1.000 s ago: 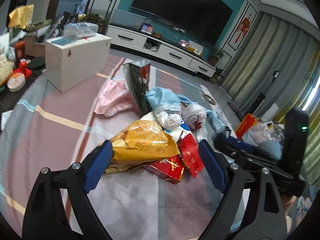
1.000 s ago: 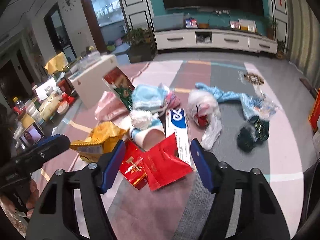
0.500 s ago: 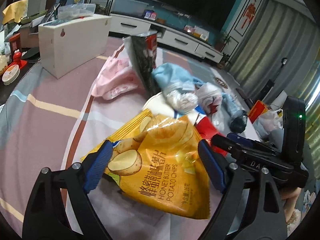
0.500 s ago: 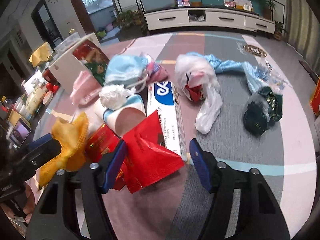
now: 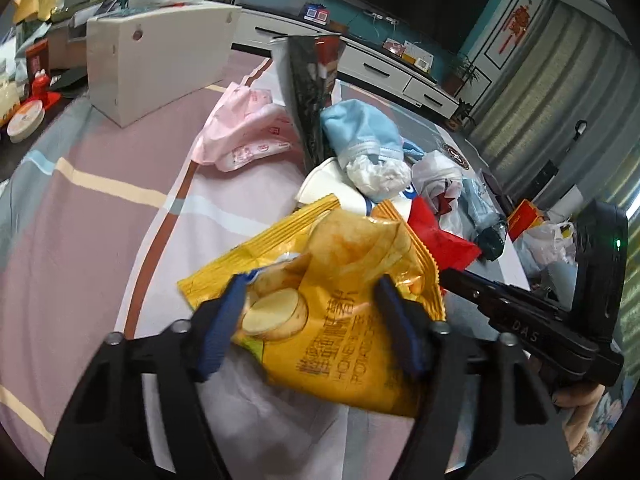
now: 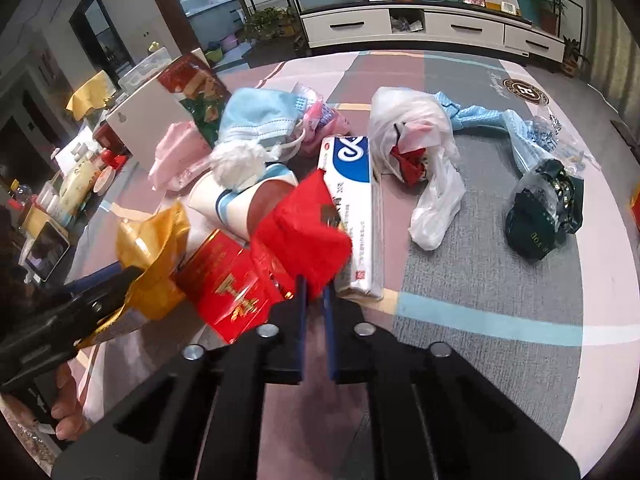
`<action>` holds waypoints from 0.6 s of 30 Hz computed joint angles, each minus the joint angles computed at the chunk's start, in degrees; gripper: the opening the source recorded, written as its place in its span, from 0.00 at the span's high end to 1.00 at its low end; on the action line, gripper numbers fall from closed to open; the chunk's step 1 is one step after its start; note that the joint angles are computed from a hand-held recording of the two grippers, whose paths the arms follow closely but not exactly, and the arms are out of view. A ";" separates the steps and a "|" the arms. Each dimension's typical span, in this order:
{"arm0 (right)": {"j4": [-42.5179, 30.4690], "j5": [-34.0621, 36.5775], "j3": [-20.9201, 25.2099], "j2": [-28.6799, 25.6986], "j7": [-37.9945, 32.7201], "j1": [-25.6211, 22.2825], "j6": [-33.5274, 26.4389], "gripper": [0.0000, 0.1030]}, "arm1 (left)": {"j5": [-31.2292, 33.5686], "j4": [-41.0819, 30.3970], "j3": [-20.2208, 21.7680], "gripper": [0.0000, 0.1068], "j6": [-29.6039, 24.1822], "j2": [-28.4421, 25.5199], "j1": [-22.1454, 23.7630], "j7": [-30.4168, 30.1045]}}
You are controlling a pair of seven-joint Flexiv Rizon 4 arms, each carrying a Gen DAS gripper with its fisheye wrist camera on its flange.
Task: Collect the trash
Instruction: 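Grasp the yellow chip bag with the left tool while the right tool grasps the red snack packet, then lift the yellow chip bag and red packet and carry both to the black bin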
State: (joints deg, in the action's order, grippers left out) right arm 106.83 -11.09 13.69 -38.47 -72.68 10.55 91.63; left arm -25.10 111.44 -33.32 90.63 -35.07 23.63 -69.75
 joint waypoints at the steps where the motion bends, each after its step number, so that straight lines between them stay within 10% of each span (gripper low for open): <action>1: 0.14 0.07 0.22 0.11 -0.12 -0.16 0.28 0.94 | 0.66 0.25 -1.78 0.65 -0.43 -0.39 1.69 -0.94; 7: 1.56 0.17 2.20 1.30 -1.63 -1.62 2.18 0.96 | -1.86 1.97 -10.58 0.99 -0.57 -2.60 8.45 0.30; 18: 4.36 -0.41 2.04 3.93 -0.93 -2.04 5.86 0.97 | 5.71 6.52 -17.29 0.92 2.75 0.44 16.27 -5.24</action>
